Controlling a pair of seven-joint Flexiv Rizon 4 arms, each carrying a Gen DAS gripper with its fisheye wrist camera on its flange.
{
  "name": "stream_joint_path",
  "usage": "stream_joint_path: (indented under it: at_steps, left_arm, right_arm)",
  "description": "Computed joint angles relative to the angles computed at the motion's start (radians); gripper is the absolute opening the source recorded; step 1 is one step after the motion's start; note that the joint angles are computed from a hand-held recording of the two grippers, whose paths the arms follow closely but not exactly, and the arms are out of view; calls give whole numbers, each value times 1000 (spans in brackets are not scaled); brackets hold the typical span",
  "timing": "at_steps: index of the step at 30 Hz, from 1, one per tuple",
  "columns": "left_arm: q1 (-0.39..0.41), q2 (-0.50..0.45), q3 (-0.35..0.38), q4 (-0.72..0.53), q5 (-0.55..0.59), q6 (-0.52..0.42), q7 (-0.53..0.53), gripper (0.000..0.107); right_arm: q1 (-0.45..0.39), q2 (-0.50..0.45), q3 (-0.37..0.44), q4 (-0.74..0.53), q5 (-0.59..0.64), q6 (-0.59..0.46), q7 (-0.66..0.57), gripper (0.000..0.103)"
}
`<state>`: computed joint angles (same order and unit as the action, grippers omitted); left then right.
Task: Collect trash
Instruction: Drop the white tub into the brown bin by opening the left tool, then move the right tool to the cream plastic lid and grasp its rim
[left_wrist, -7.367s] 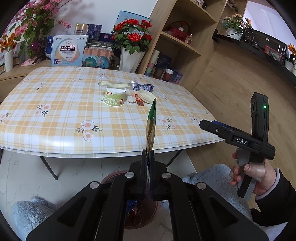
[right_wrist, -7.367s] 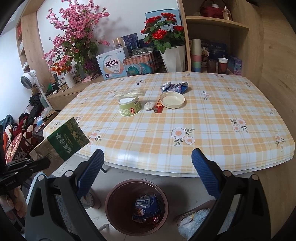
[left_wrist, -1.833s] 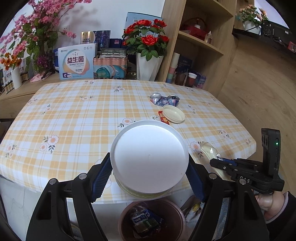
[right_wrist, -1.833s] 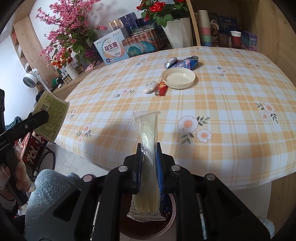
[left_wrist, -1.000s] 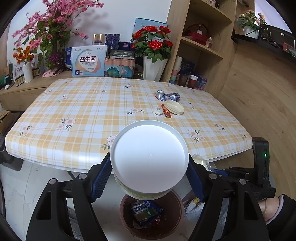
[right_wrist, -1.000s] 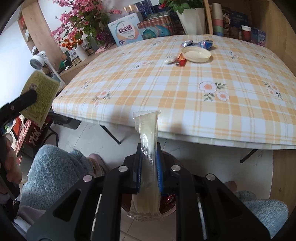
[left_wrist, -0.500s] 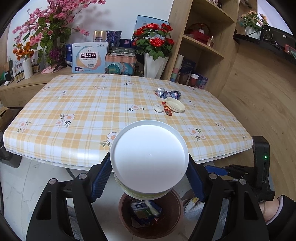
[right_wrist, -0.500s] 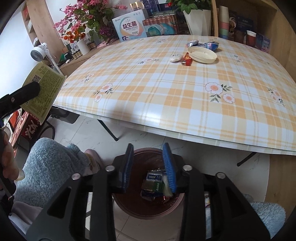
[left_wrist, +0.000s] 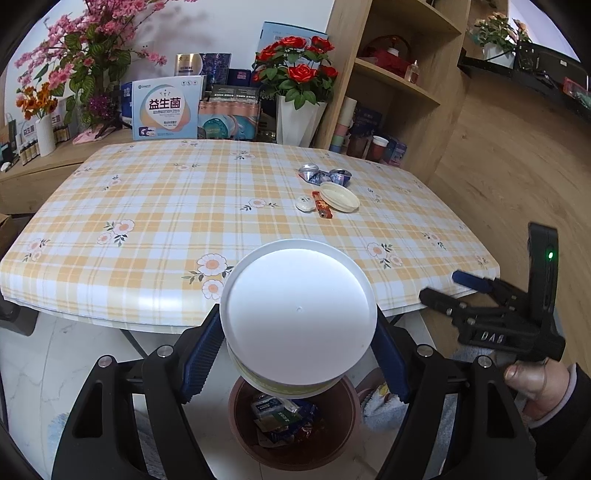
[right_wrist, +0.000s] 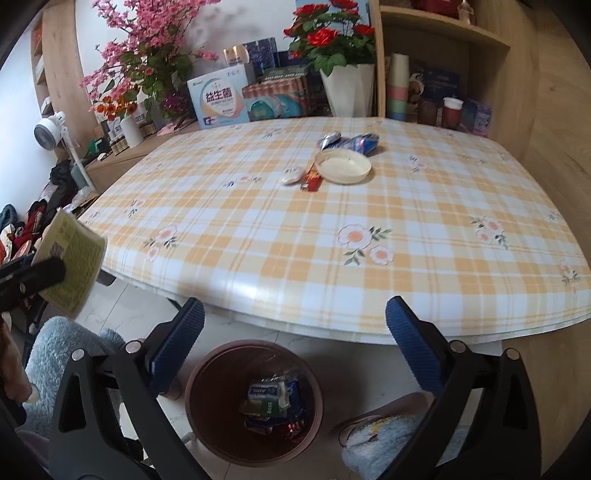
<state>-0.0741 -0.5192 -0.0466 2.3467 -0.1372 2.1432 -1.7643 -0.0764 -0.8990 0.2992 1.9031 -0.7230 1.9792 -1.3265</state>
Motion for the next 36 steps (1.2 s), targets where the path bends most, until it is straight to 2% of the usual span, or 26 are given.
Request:
stream_joint_path:
  at_steps: [8, 13, 16, 21, 36]
  left_arm:
    - [0, -16, -16, -9, 23, -16, 5, 74]
    - [51, -22, -55, -17, 75, -30, -11, 74]
    - [109, -29, -99, -18, 139, -23, -38, 80]
    - [80, -26, -74, -21, 134, -15, -34, 90]
    - [15, -15, 9, -13, 26, 7, -12, 93]
  right_arm:
    - [-15, -2, 11, -12, 4, -8, 12, 97]
    - [-11, 1, 4, -12, 12, -5, 11, 97]
    - [-13, 0, 4, -15, 14, -11, 15, 97]
    - [-11, 1, 4, -16, 20, -17, 13, 97]
    - [5, 5, -11, -20, 51, -21, -3, 97]
